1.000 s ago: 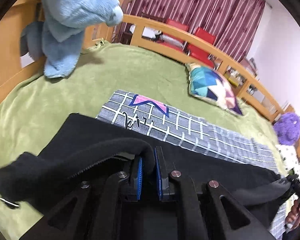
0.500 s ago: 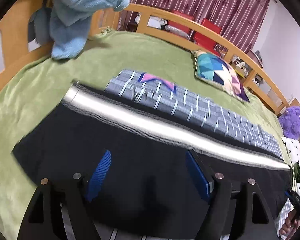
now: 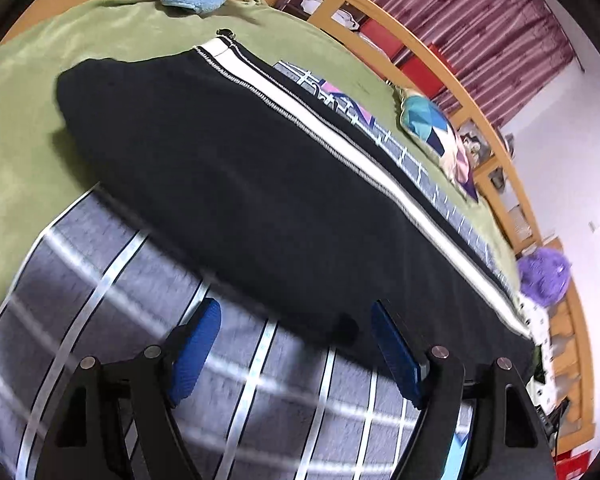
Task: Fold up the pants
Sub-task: 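Lift and fold the pants over lengthwise with both tools, exposing the white side stripe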
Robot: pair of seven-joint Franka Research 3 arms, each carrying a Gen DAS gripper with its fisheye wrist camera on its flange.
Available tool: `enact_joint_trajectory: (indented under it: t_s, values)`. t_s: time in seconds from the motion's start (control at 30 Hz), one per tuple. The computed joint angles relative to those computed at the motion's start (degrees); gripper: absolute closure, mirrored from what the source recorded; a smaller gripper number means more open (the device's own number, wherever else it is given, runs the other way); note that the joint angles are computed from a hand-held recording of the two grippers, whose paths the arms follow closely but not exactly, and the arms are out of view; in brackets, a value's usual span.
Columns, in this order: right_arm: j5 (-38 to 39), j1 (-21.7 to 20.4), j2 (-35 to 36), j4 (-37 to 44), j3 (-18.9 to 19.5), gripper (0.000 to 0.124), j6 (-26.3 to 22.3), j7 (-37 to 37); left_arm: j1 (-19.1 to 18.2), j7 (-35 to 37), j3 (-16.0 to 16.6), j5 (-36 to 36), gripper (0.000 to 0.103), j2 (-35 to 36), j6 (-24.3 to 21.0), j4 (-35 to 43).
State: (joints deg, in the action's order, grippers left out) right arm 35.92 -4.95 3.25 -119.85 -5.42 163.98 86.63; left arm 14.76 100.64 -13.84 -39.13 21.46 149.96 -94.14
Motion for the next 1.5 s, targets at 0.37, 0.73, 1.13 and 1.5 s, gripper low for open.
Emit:
enact_joint_trajectory:
  t_s: [0.37,0.73,1.13,1.5]
  values:
    - [17.92,-5.51,13.46,16.78,2.74,0.089,-3.42,-5.68,-0.77,-9.95,-0.14,2.92,0.063,9.39,3.03,11.58]
    - [7.82,-3.18,-1.78,6.75,1.26,0.115,-0.27,-1.6,4.85,0.69,-3.07,-1.04,0.091,-5.24,-1.42,1.5]
    - [0.61,-0.35,-24.9,-20.6,-6.33,0.106,-8.23,-4.11,3.1,8.01,5.28,-1.28,0.085,-24.08,-7.12,-24.35]
    - [12.61,5.12,-28.92,-26.58,-13.71,0.049,2.14,-13.76,-4.7,-4.47,11.51,16.0,0.031,-31.63,-7.02,-31.47]
